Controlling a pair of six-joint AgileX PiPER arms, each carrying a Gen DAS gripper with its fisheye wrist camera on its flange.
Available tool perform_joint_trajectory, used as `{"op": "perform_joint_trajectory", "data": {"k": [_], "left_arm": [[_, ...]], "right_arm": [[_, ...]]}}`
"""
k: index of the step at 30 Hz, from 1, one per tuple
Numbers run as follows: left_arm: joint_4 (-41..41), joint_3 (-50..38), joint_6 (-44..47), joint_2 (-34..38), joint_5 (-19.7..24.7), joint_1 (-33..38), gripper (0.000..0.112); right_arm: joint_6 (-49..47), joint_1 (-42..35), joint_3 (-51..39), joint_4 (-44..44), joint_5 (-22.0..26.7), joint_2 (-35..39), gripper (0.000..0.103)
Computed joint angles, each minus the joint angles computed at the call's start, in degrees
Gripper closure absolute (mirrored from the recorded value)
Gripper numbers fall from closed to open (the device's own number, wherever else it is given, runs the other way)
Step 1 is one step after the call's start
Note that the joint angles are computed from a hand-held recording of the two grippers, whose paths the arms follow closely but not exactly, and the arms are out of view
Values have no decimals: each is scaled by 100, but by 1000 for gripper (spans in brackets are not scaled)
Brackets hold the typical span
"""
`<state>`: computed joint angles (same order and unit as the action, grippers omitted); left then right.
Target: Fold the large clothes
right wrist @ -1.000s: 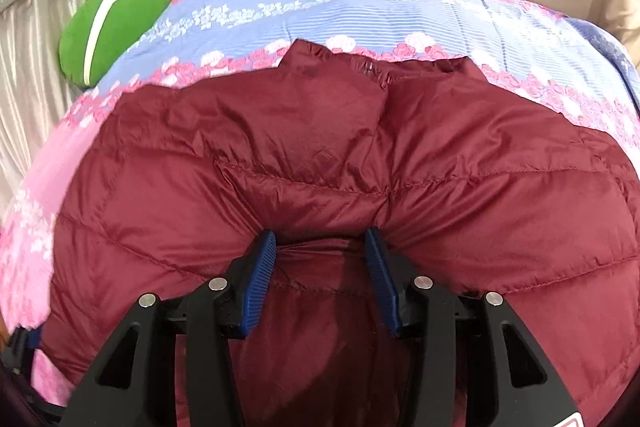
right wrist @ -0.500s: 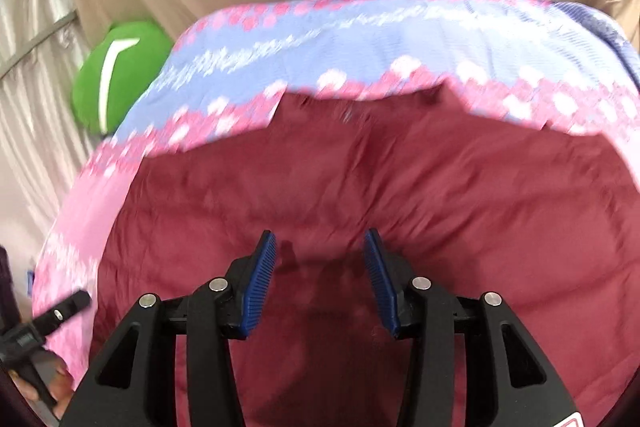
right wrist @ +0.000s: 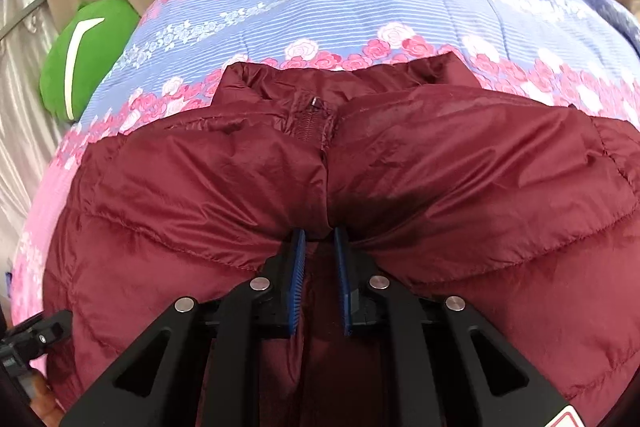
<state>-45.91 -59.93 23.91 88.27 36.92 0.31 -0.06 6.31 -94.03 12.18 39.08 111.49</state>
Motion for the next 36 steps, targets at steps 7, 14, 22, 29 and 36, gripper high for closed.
{"op": "perform_joint_trajectory", "data": {"k": [7, 14, 22, 29, 36], "left_arm": [[-29, 89, -113, -813, -5, -119, 102], [-92, 58, -74, -1443, 35, -401, 103], [714, -553, -717, -1285, -364, -1552, 104], [1831, -1461, -1920, -658, -563, -2806, 104], [2250, -1798, -2453, -420, -590, -3117, 104]], "right_arm": [[-1056, -468, 221, 1429, 119, -290, 87], [-1038, -499, -1022, 1327, 1101, 328, 102], [-1133, -514, -1796, 1599, 1645, 990, 102], [-1364, -807, -2238, 2200, 2297, 1264, 102], [-3128, -2261, 345, 3668, 2087, -765, 96]]}}
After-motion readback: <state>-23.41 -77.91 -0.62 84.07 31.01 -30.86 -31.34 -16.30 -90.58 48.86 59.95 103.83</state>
